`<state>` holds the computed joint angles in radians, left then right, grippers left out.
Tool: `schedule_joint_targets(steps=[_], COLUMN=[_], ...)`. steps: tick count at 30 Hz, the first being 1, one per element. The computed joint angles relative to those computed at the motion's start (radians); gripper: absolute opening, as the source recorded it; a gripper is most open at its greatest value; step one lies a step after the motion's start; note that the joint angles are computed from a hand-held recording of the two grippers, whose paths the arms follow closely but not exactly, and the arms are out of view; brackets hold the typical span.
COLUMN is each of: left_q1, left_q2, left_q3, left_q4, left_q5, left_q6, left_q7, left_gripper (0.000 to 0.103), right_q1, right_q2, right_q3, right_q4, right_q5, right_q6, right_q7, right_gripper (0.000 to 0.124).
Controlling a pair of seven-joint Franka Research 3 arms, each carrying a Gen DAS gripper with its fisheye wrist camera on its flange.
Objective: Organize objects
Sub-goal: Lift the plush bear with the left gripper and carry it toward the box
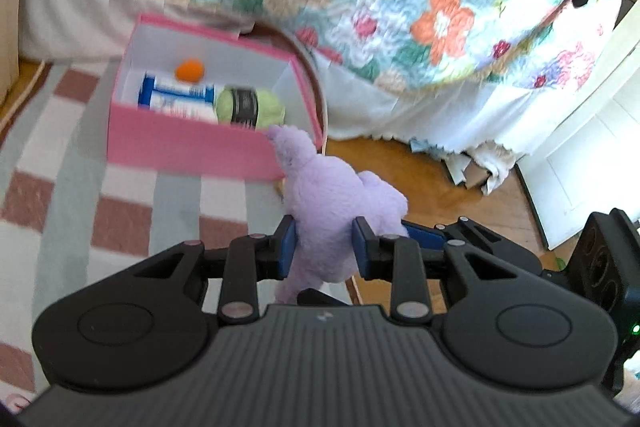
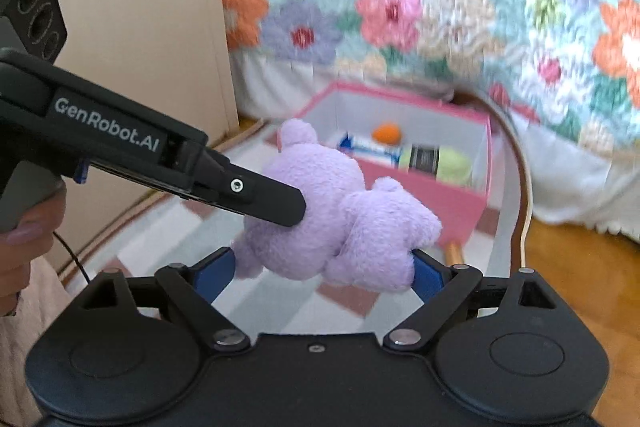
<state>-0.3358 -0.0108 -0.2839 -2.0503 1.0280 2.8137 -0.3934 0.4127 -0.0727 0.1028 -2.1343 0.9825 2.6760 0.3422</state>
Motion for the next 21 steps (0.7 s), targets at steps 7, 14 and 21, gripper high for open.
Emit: schedule_joint_targets(steps=[7,14,21], left_q1=[0.023,0.058,0.096], left_q2=[0.005,0.053,0.118], left_q3=[0.017,0.056,0.106], left_q4=[0.031,0.062,0.126], left_q5=[0.014,-0.037,-0.167], left_q6=[-0.042,-0.004,-0.016], left_q7=[0.046,0.081,0.178], left_gripper=[0.029,0.029,0.029], right_q1=[0.0,-0.024,-0.06], right_q2=[0.076,0.212,0.467], right_q3=[0.018,0.043,0.076], right_q4=[0.123,0.285,0.638], right_q5=[-0.074,-0.158,-0.262], right_q6=[-0.003,-0.047,-0.215], right_q7=[0.034,0.072,0.207], right_gripper=[0.078,0.076,0.072])
